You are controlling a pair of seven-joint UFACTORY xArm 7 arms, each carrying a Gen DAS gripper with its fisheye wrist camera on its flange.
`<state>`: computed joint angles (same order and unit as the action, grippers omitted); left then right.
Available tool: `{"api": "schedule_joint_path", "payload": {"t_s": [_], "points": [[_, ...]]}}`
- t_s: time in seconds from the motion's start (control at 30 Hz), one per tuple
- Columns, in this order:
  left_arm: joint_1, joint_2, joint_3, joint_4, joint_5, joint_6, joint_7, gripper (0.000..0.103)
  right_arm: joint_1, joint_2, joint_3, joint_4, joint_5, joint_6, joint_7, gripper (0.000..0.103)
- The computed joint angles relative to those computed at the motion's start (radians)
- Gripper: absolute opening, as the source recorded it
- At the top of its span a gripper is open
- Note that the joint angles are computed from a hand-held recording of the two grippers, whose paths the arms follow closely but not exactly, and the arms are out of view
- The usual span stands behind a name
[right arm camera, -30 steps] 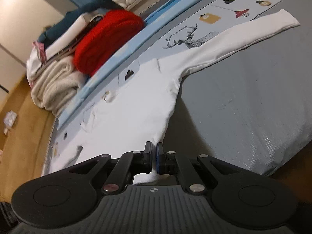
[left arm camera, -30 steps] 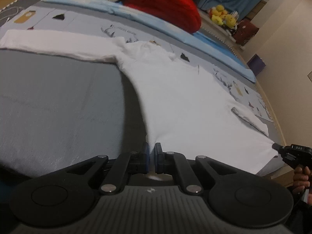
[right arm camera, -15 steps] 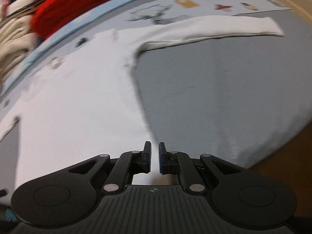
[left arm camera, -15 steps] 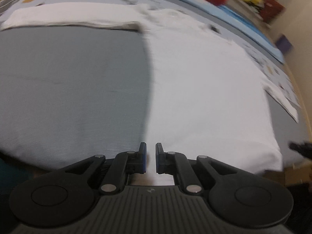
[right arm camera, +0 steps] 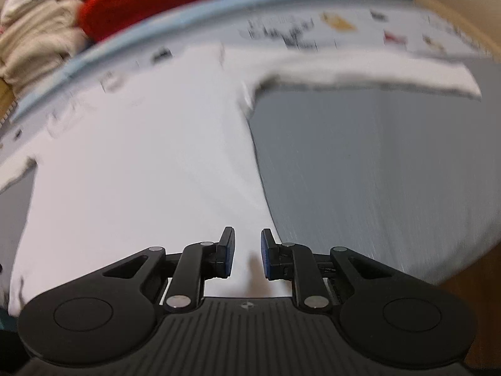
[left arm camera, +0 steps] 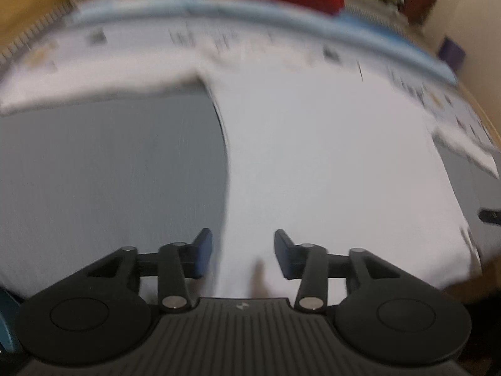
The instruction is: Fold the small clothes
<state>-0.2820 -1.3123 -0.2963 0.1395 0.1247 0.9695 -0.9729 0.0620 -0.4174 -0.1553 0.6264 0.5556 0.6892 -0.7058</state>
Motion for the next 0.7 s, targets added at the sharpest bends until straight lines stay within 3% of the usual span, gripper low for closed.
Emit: {"api": "schedule_joint_path", "payload": {"t_s": [0.17, 0.47, 0.57, 0.7], "points": [[0.166, 0.058, -0.014, 0.078, 0.122, -0.116, -0.010, 0.049, 0.077, -0.018, -0.014, -0.010, 0.143, -0.113, -0.056, 0.019], [0.494, 0.359, 0.055, 0.306, 0.364, -0.457, 0.176, 0.051, 0.213, -0.013, 0.000, -0.007, 0.307, -0.295, -0.090, 0.019], [0.627, 0.435, 0.025, 0.312, 0.416, -0.617, 0.156, 0.060, 0.294, -0.027, -0.010, -0.007, 0.416, -0.391, -0.167, 0.019], [0.812, 0.483, -0.061, 0.227, 0.462, -0.797, 0.113, 0.061, 0.367, -0.033, -0.015, 0.006, 0.469, -0.462, -0.215, 0.023]]}}
